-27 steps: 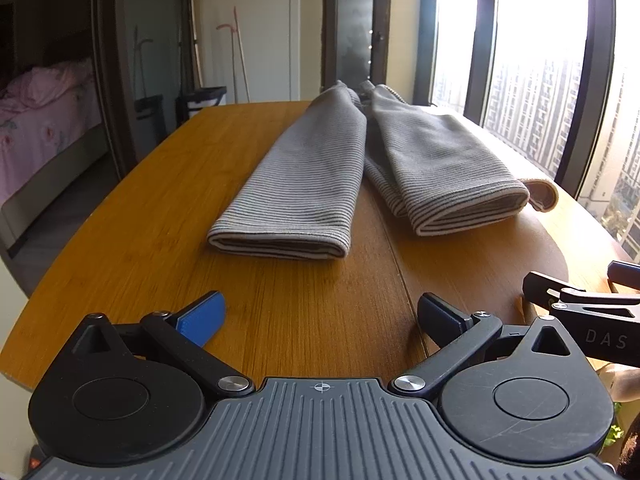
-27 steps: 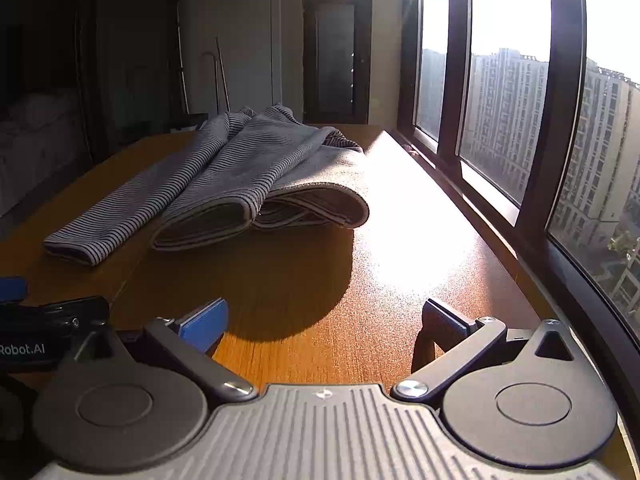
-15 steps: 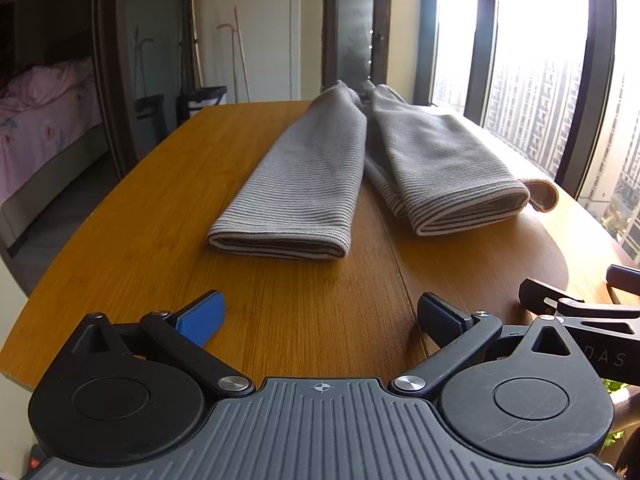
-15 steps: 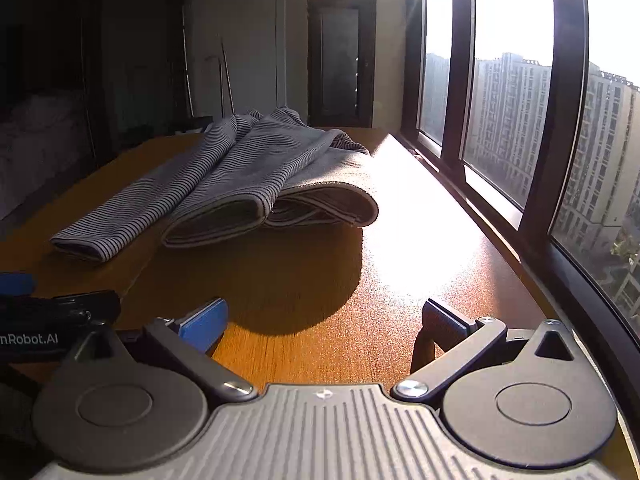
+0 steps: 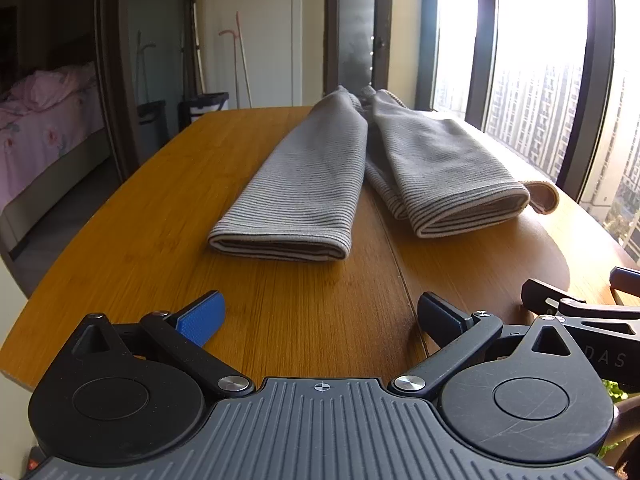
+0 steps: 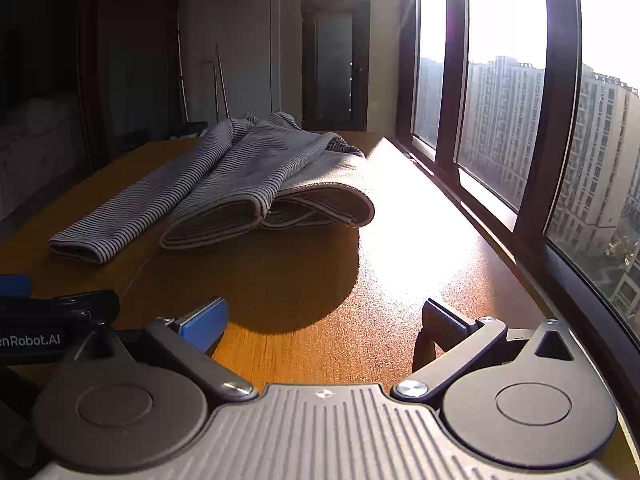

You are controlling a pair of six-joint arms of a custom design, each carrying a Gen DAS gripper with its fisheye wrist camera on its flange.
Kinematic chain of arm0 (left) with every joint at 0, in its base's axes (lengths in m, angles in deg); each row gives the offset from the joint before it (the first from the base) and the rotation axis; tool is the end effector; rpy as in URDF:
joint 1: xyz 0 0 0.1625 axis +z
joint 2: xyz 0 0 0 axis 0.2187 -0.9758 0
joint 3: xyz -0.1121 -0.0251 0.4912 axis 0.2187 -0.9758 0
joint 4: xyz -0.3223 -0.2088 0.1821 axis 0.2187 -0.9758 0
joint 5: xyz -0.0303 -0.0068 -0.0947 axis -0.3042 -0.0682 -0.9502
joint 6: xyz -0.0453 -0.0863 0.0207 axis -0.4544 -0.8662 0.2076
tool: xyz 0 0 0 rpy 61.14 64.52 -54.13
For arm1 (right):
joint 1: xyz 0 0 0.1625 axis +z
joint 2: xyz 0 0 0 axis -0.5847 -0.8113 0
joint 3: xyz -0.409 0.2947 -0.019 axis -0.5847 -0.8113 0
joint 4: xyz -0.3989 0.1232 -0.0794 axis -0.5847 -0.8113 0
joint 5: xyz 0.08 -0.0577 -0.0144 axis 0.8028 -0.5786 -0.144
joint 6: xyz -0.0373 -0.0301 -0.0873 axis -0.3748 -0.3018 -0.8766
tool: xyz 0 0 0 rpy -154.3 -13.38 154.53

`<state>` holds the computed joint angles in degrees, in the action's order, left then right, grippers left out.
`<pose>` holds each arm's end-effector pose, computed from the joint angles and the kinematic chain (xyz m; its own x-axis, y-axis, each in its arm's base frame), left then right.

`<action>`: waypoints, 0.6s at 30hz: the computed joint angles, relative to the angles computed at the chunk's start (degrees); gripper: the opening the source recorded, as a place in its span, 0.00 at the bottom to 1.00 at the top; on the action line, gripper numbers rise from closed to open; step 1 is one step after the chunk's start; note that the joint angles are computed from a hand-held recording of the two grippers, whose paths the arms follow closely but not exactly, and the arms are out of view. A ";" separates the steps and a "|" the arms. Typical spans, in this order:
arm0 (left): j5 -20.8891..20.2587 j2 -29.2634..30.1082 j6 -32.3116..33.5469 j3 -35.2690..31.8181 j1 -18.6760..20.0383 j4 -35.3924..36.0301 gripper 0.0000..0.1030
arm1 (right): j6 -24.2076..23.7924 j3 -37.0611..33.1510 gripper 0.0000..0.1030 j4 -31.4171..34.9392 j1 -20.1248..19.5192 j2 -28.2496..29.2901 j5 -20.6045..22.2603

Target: Fold clothes

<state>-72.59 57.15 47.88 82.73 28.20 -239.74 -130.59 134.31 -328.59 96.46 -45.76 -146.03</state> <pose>-0.1814 -0.4460 -0.0371 -0.7037 0.0658 -0.7075 0.6008 0.5867 -0.5430 -0.0822 -0.4410 0.1690 -0.7078 -0.0086 0.7064 -0.6101 0.5115 -0.6051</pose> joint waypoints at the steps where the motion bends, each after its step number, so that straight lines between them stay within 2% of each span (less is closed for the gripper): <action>1: -0.02 0.02 0.09 0.02 0.02 -0.13 1.00 | -0.03 0.16 1.00 -0.34 -0.12 0.10 0.22; 18: -0.17 0.28 0.95 0.08 0.11 -1.26 1.00 | -0.27 0.19 1.00 -1.89 -1.06 0.95 1.71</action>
<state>-72.76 57.43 48.83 82.81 28.31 -241.00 -130.86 134.51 -330.48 95.40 -44.82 -144.32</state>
